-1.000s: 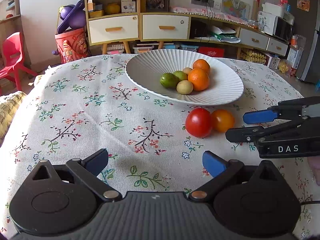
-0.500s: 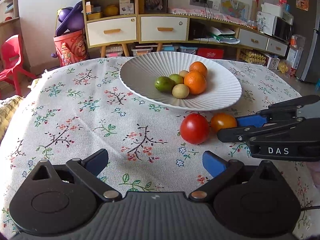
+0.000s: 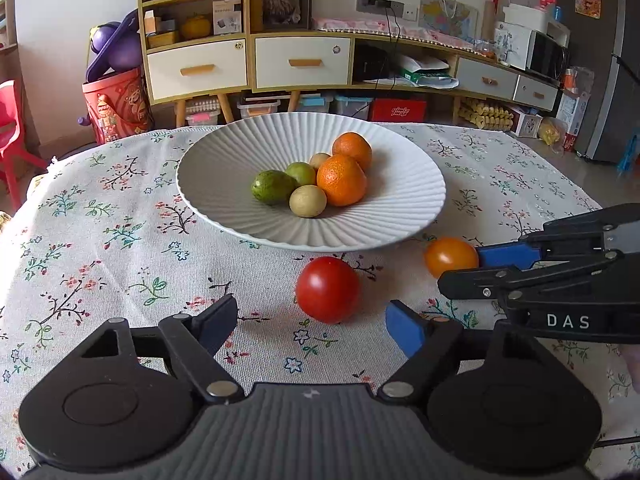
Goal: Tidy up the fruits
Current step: 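Grasp the orange tomato with the right gripper while the left gripper grasps the red tomato, then carry both tomatoes into the white bowl and open both grippers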
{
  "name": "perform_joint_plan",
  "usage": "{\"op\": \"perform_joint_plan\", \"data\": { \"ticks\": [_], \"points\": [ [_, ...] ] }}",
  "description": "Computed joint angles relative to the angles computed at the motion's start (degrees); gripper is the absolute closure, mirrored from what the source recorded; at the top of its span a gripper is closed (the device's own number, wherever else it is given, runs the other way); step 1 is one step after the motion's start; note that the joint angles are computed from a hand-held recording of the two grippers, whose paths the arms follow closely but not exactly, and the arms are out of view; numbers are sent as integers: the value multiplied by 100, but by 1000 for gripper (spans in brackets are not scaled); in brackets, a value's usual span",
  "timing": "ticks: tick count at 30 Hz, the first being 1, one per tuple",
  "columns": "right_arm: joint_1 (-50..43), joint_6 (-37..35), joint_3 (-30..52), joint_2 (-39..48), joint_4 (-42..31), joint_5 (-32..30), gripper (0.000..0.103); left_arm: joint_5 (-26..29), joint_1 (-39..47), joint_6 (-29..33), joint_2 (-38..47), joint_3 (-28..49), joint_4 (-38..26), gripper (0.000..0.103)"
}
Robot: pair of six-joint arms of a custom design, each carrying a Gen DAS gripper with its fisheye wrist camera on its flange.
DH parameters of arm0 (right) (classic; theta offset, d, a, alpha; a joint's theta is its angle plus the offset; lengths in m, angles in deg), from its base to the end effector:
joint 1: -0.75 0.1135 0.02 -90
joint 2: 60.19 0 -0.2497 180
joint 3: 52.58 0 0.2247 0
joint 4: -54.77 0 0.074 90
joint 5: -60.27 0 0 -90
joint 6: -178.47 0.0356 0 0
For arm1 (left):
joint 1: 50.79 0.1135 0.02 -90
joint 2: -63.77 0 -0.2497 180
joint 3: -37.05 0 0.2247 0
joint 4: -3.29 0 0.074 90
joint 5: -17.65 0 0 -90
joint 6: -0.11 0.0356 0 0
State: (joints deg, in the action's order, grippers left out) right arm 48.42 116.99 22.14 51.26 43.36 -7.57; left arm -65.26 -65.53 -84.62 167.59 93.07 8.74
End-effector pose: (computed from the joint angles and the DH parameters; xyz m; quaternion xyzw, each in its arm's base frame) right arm 0.2542 0.2592 0.1319 -0.0848 0.9153 0.0750 0.3866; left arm 0.3000 -0.0835 0.1159 0.1832 0.8948 -0.0897 0.3971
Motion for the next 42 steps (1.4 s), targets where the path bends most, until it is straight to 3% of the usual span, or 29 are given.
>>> {"op": "perform_joint_plan", "data": {
  "ticks": [16, 20, 42],
  "points": [
    [-44, 59, -257, -212, 91, 37, 78, -97, -181, -250, 179, 259, -56, 68],
    [-43, 58, -253, -216, 82, 35, 78, -61, -139, -224, 157, 248, -70, 81],
    [0, 22, -364, -493, 170, 77, 78, 526, -100, 149, -358, 278, -784, 82]
  ]
}}
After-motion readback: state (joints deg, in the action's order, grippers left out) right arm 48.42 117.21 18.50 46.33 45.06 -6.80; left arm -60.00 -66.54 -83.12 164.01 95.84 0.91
